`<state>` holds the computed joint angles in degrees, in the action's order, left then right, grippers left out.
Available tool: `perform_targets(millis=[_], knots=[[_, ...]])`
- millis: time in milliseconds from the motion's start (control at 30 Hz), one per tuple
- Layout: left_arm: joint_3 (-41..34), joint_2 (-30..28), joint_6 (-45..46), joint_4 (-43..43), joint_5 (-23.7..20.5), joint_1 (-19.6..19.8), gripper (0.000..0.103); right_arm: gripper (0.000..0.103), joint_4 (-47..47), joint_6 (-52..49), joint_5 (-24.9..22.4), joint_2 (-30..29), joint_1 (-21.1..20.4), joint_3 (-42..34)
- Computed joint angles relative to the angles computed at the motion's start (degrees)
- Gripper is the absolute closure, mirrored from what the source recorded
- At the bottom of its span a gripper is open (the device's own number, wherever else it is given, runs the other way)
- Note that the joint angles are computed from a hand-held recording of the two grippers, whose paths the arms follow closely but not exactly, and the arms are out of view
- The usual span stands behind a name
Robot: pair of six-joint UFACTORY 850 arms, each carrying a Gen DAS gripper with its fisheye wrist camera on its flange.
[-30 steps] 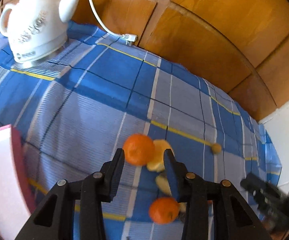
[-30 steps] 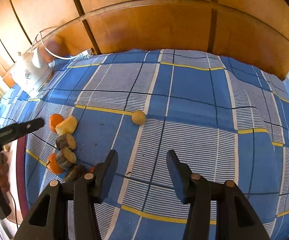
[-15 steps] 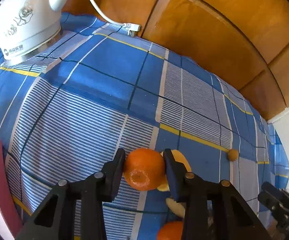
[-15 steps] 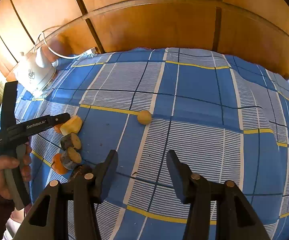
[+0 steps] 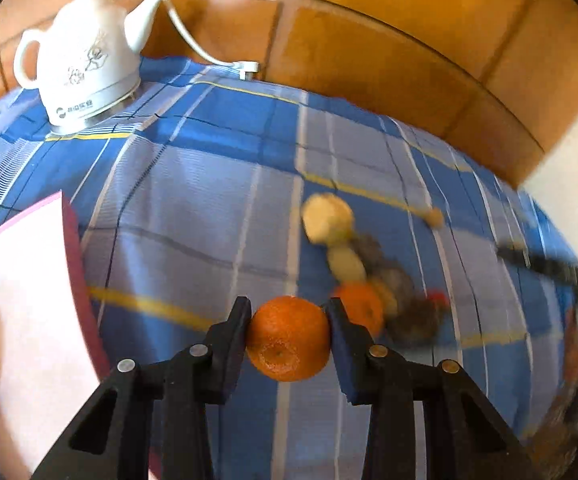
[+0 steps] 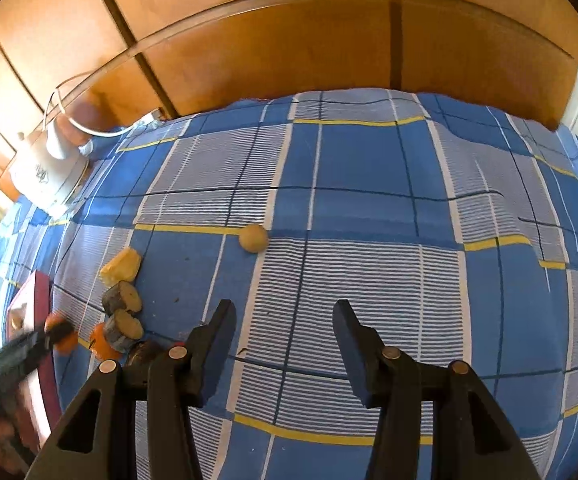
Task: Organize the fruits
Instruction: 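Grasp the small yellow round fruit with the right tool while the left tool holds the orange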
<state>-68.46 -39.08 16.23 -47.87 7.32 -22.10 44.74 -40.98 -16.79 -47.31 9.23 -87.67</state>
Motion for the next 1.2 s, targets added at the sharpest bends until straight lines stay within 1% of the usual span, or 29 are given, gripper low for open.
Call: perform_targets(millis=[67,167,200,267,300,333,400,500,567,633,767,867,1000,1067,1200], knots=[[2.02,0.92,3.92,-2.70,1.78,-2.19,0.064,0.052,-0.07,0.50,-0.02,-0.02,-0.14,0.09],[3.45,1.06,7.20,-3.27,3.48,-5.08,0.064,0.052,-0.06,0.74,-0.09,0.06,-0.23,0.27],[3.79,0.91,9.71,-4.57,4.26,-6.34,0.064,0.052,-0.02,0.77,-0.06,0.10,-0.22,0.36],[3.72,0.25,13.49,-7.00,4.89,-7.72,0.064,0.052,0.73,0.17,-0.33,0.15,-0.24,0.51],[3.54,-0.37,16.99,-9.92,5.83,-8.62,0.064,0.052,1.51,-0.63,-0.49,0.24,-0.21,0.67],[3.78,-0.52,18.10,-10.43,7.77,-9.30,0.064,0.052,2.00,-1.18,-0.54,0.31,-0.15,0.80],[3.97,-0.62,19.54,-10.96,9.46,-9.87,0.064,0.053,3.70,-3.58,-0.92,0.44,0.02,1.05],[4.46,-0.59,14.20,-6.53,9.31,-9.44,0.064,0.057,3.36,-4.13,-1.18,0.21,0.31,0.87],[4.93,-0.48,9.51,-2.79,8.90,-9.14,0.064,0.062,3.89,-5.10,-1.93,-0.07,0.41,0.63],[4.92,-0.81,5.12,0.72,7.97,-8.69,0.063,0.063,4.13,-5.73,-2.62,-0.31,0.51,0.45],[4.84,-1.17,4.75,1.26,8.49,-8.79,0.063,0.063,2.60,-4.31,-3.29,-1.00,0.69,-0.31],[5.16,-1.08,0.15,5.74,8.38,-8.39,0.063,0.063,0.55,-1.67,-5.29,-2.32,0.62,-2.45],[5.23,-1.14,-1.66,7.70,8.49,-8.31,0.063,0.063,-2.27,3.02,-7.35,-5.28,0.85,-7.48],[5.21,-1.21,-1.54,7.73,8.66,-8.36,0.063,0.060,-4.39,6.73,-8.09,-7.24,1.13,-10.79],[5.34,-1.22,-3.60,9.77,8.79,-8.21,0.063,0.058,-12.71,16.87,-9.71,-12.19,2.09,-18.84]])
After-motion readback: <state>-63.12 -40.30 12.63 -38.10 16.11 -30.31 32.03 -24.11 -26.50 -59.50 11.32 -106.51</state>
